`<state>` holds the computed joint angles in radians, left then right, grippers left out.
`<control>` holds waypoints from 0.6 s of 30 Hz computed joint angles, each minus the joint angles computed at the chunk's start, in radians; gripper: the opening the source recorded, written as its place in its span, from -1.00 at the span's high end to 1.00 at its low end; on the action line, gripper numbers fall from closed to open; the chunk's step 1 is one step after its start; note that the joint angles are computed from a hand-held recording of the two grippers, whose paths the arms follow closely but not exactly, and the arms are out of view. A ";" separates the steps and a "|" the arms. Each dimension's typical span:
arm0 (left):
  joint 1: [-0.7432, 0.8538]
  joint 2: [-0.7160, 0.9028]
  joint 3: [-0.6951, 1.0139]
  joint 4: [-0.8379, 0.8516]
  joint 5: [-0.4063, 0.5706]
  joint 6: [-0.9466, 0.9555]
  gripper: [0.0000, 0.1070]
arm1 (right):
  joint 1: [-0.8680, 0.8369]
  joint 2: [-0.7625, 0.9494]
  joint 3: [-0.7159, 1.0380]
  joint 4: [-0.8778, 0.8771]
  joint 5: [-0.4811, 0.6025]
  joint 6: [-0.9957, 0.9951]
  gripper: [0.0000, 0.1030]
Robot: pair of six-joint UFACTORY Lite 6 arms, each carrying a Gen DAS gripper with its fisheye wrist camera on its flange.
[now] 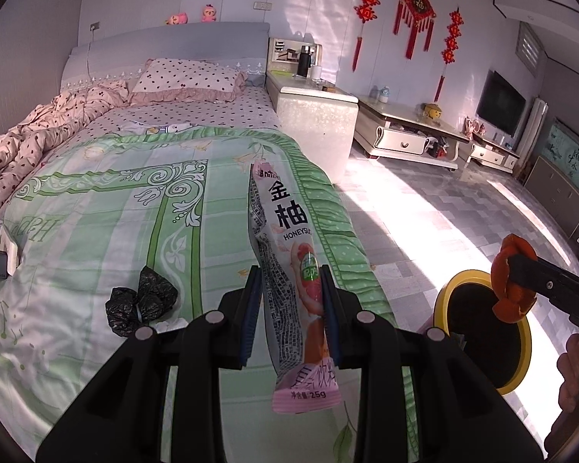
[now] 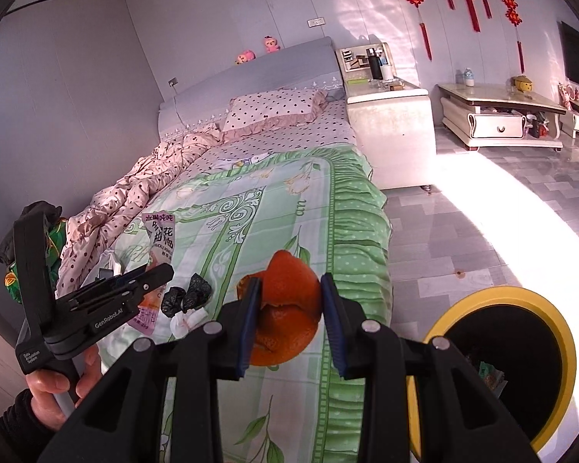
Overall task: Collect trash
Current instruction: 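Carry both items over the yellow bin and open both tools to drop them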
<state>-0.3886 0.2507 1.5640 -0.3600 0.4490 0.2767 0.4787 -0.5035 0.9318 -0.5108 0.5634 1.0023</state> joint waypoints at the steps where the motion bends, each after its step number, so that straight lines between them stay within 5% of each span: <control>1: -0.023 0.003 0.011 0.020 0.001 -0.023 0.48 | -0.021 -0.021 -0.010 0.017 0.003 -0.024 0.42; 18: -0.359 0.199 0.247 0.278 0.028 -0.322 0.47 | -0.697 -0.281 -0.162 0.742 0.063 -0.908 0.42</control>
<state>-0.7479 0.4493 1.8110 -0.0821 0.4775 -0.0456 -0.2179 -0.7848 0.7695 0.2315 0.6263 0.0945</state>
